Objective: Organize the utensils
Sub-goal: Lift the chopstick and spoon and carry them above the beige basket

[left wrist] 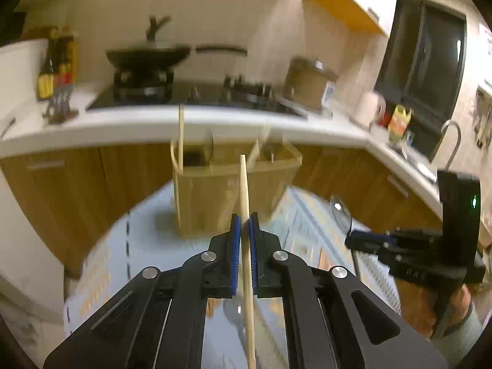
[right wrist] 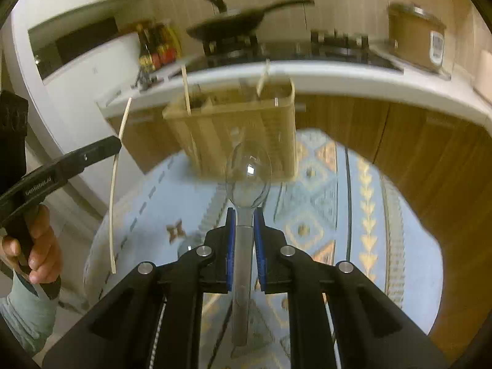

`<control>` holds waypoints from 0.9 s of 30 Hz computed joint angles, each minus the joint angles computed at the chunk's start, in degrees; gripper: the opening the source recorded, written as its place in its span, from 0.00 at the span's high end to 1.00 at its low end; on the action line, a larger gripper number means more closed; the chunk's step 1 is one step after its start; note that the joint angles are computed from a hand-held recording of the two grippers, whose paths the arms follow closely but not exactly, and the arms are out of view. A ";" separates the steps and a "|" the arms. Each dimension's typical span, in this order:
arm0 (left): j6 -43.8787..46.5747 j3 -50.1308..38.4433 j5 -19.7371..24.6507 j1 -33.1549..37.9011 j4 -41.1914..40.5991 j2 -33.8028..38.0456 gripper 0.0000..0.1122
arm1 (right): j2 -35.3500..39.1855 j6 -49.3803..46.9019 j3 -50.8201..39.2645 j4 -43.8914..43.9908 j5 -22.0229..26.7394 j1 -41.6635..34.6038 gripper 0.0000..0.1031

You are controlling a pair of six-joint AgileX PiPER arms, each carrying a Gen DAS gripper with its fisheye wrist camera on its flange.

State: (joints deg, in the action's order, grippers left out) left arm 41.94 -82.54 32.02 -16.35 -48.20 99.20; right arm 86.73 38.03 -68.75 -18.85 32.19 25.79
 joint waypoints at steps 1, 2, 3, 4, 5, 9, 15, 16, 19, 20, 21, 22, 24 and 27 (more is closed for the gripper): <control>0.82 -0.52 -1.14 0.00 -1.74 -0.43 0.97 | -0.18 2.19 -0.37 -2.63 -0.22 0.65 0.90; 1.96 -0.70 -2.30 -0.22 -3.53 -0.46 0.97 | 0.03 3.43 -1.09 -4.41 -0.38 0.89 0.90; 2.97 -0.98 -3.27 -0.50 -5.06 -0.34 0.97 | 0.37 5.63 -2.15 -7.13 -0.46 1.40 0.91; 4.60 -1.60 -4.47 -0.59 -7.53 -0.50 0.97 | 0.75 6.22 -3.03 -8.20 -0.71 1.34 0.91; 4.59 -2.09 -5.27 -0.85 -7.98 -0.67 0.97 | 1.26 7.14 -3.84 -9.47 -1.01 1.46 0.90; 11.43 -3.68 -10.31 -1.64 -16.28 -0.70 0.97 | 4.77 11.49 -9.17 -16.09 -1.00 2.16 0.91; 20.91 -9.67 -14.23 -1.57 -27.37 3.42 0.97 | 10.73 15.19 -17.49 -23.45 -1.02 2.65 0.90; 21.46 -10.69 -14.74 -1.55 -28.17 4.19 0.97 | 11.74 15.20 -18.84 -23.86 -1.32 2.46 0.91; 23.64 -15.10 -16.08 -1.26 -31.16 7.69 0.97 | 15.41 16.32 -24.01 -26.38 -1.66 2.16 0.91; 23.98 -16.78 -16.68 -1.23 -31.80 9.05 0.97 | 16.34 17.00 -25.29 -27.39 -1.60 2.17 0.91; 24.43 -17.77 -17.04 -1.17 -32.45 9.89 0.97 | 17.62 18.04 -27.13 -28.87 -1.86 2.01 0.91; 25.20 -19.55 -17.83 -1.21 -33.57 11.37 0.97 | 18.64 18.60 -28.56 -29.65 -2.36 1.71 0.91; 24.86 -22.45 -18.62 -1.17 -33.40 13.55 0.97 | 20.71 19.08 -31.54 -30.50 -3.16 0.97 0.91; 25.93 -25.58 -20.06 -1.22 -34.12 16.23 0.97 | 23.78 19.52 -35.97 -31.11 -3.98 0.04 0.90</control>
State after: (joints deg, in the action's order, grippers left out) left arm 67.87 -108.12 11.96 -17.58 -82.32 115.43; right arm 110.50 57.55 -104.72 -49.96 28.21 25.83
